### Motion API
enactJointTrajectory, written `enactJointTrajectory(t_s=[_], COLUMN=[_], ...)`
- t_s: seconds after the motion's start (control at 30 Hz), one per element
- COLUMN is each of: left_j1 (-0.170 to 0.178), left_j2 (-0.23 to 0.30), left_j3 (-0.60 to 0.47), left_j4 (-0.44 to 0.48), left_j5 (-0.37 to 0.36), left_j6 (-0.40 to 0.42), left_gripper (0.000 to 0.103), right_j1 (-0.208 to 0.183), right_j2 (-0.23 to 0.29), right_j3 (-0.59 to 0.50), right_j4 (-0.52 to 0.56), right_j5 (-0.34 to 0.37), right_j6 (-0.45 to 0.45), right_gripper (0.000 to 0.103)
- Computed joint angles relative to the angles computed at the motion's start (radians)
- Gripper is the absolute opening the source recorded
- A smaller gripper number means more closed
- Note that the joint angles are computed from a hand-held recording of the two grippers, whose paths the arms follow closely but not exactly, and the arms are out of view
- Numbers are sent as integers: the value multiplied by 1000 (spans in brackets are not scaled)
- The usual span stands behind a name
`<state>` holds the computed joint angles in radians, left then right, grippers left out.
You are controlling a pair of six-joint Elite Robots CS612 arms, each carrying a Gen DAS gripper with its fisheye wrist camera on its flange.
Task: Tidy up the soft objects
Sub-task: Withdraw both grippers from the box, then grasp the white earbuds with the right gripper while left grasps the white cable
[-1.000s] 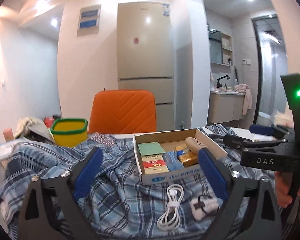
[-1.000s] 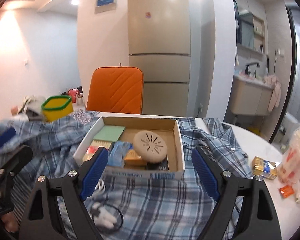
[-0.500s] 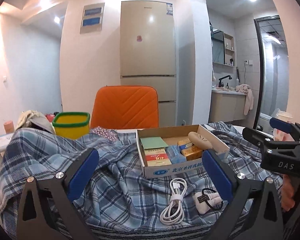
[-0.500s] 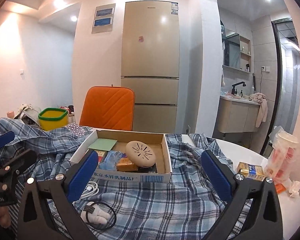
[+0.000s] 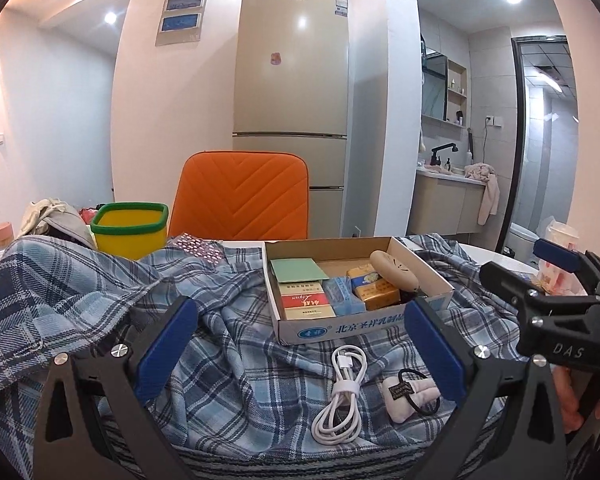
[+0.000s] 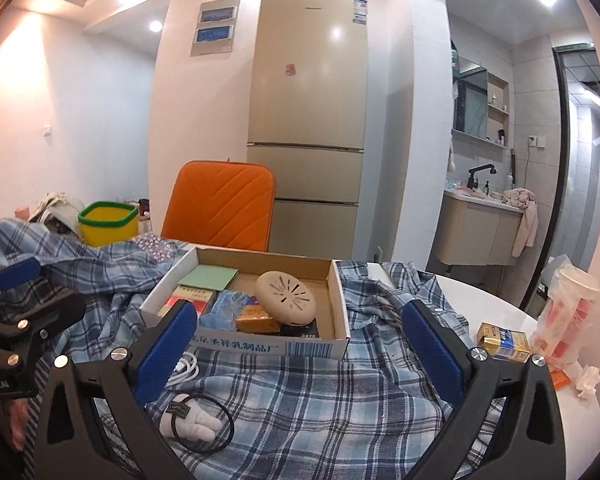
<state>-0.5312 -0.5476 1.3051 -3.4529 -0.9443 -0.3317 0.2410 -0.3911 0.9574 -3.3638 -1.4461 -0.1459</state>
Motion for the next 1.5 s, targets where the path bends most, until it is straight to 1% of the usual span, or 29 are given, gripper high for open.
enactJointTrajectory(t_s=[0.13, 0.2, 0.27, 0.3, 0.33, 0.4, 0.43, 0.5, 0.57, 0.63, 0.8, 0.9, 0.93, 1.0, 1.07, 1.13, 1.23, 1.3, 1.37, 1.4, 1.43, 1.5], left_j1=[1, 5, 14, 17, 19, 23, 26, 27, 26, 26, 29, 30, 30, 28, 29, 32, 39, 42, 46, 50, 55, 60], left_j2=[0, -4, -11, -13, -14, -17, -18, -20, -20, -21, -22, -23, -23, -24, -24, -25, -27, -28, -31, -31, -30, -30], left_j3=[0, 5, 12, 13, 12, 14, 15, 16, 18, 19, 19, 21, 21, 20, 20, 20, 17, 15, 15, 14, 12, 10], left_j4=[-5, -1, 12, 19, 26, 43, 50, 60, 61, 62, 73, 79, 83, 98, 107, 118, 144, 162, 179, 182, 187, 199], left_j5=[-14, -36, -91, -102, -104, -122, -135, -133, -130, -129, -124, -114, -110, -86, -88, -96, -125, -134, -148, -174, -200, -230], left_j6=[3, -4, -13, -18, -27, -49, -60, -74, -79, -84, -112, -124, -128, -142, -152, -162, -183, -196, -213, -218, -226, -240], left_gripper=[103, 103, 103, 103, 103, 103, 103, 103, 103, 103, 103, 103, 103, 103, 103, 103, 103, 97, 84, 82, 77, 69], right_j1=[6, 18, 36, 42, 45, 43, 42, 38, 38, 40, 27, 22, 20, 16, 11, 9, 6, 4, 3, 4, 4, 3], right_j2=[-2, -5, -6, -6, -7, -11, -12, -10, -3, 6, -6, -5, -5, -4, -5, -3, -1, 0, 1, 2, 2, 3], right_j3=[-9, -19, -39, -48, -53, -52, -55, -59, -65, -70, -56, -64, -68, -74, -80, -85, -91, -97, -102, -106, -109, -114], right_j4=[34, 77, 158, 190, 214, 231, 243, 255, 254, 235, 286, 349, 379, 422, 471, 498, 535, 562, 591, 612, 634, 673], right_j5=[-40, -105, -196, -227, -238, -209, -194, -165, -164, -188, -90, -45, -26, -1, 30, 46, 70, 91, 108, 117, 128, 159], right_j6=[-12, -27, -57, -74, -85, -85, -71, -42, -17, 3, 16, 21, 25, 33, 39, 44, 53, 52, 46, 38, 28, -1], right_gripper=[103, 103, 103, 103, 103, 103, 103, 103, 102, 95, 95, 91, 89, 81, 71, 66, 65, 63, 59, 58, 55, 53])
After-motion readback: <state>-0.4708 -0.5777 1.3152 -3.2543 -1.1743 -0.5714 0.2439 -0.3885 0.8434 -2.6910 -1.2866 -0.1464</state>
